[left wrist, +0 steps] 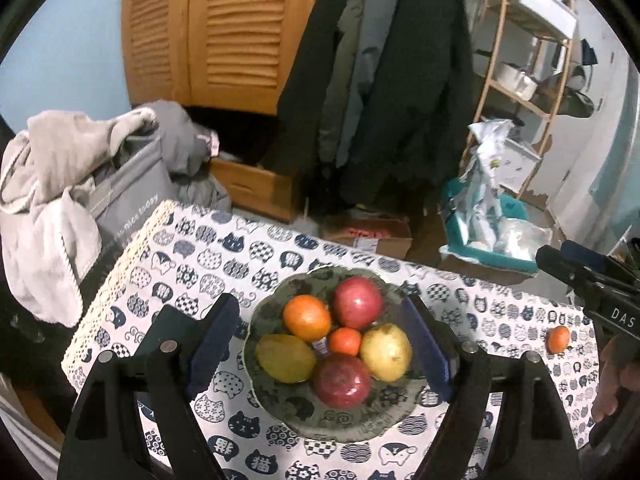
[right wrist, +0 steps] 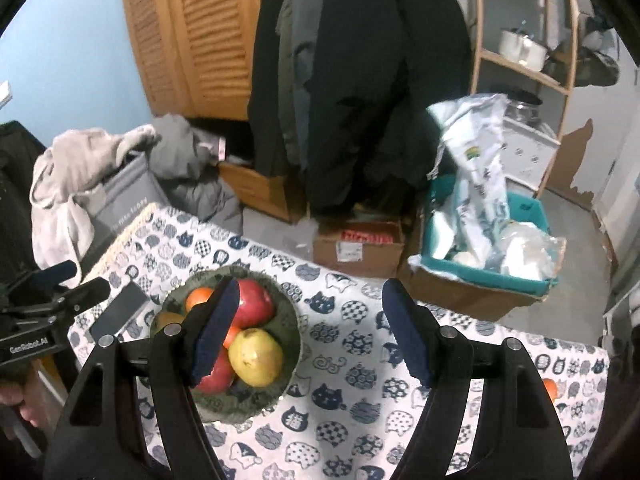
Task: Organize fruits
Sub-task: 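Lift both open tools from the bowl toward the loose oranges on the cloth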
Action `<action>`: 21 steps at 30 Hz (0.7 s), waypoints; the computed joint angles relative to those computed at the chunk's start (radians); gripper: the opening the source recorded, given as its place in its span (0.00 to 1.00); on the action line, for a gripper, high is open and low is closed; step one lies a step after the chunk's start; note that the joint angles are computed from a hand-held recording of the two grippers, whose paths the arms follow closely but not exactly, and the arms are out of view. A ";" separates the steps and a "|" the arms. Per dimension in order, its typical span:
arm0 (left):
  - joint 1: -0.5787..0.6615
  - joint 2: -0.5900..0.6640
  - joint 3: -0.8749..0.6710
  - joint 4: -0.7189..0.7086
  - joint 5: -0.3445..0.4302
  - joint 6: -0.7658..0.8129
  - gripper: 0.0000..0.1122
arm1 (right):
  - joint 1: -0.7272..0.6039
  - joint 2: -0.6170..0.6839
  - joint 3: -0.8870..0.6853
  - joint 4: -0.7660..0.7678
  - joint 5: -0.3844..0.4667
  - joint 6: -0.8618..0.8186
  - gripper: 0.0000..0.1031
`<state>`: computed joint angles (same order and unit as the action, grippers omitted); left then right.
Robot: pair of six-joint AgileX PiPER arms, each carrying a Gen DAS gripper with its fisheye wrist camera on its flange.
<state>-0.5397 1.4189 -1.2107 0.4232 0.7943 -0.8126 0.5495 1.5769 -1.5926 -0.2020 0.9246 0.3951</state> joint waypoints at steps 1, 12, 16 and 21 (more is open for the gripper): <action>-0.015 -0.002 -0.007 0.015 0.008 -0.012 0.77 | 0.003 -0.015 0.007 -0.016 0.004 0.008 0.72; -0.154 -0.002 -0.087 0.108 0.082 -0.097 0.81 | -0.015 -0.210 0.114 -0.089 0.033 0.020 0.80; -0.202 0.018 -0.126 0.133 0.102 -0.117 0.84 | -0.057 -0.277 0.158 -0.076 0.045 0.003 0.82; -0.278 0.053 -0.182 0.194 0.137 -0.155 0.91 | -0.127 -0.349 0.204 -0.047 0.058 -0.034 0.84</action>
<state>-0.8173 1.4719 -1.3930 0.6174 0.9316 -0.9674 0.4224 1.2275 -1.3891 -0.2493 0.9824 0.3613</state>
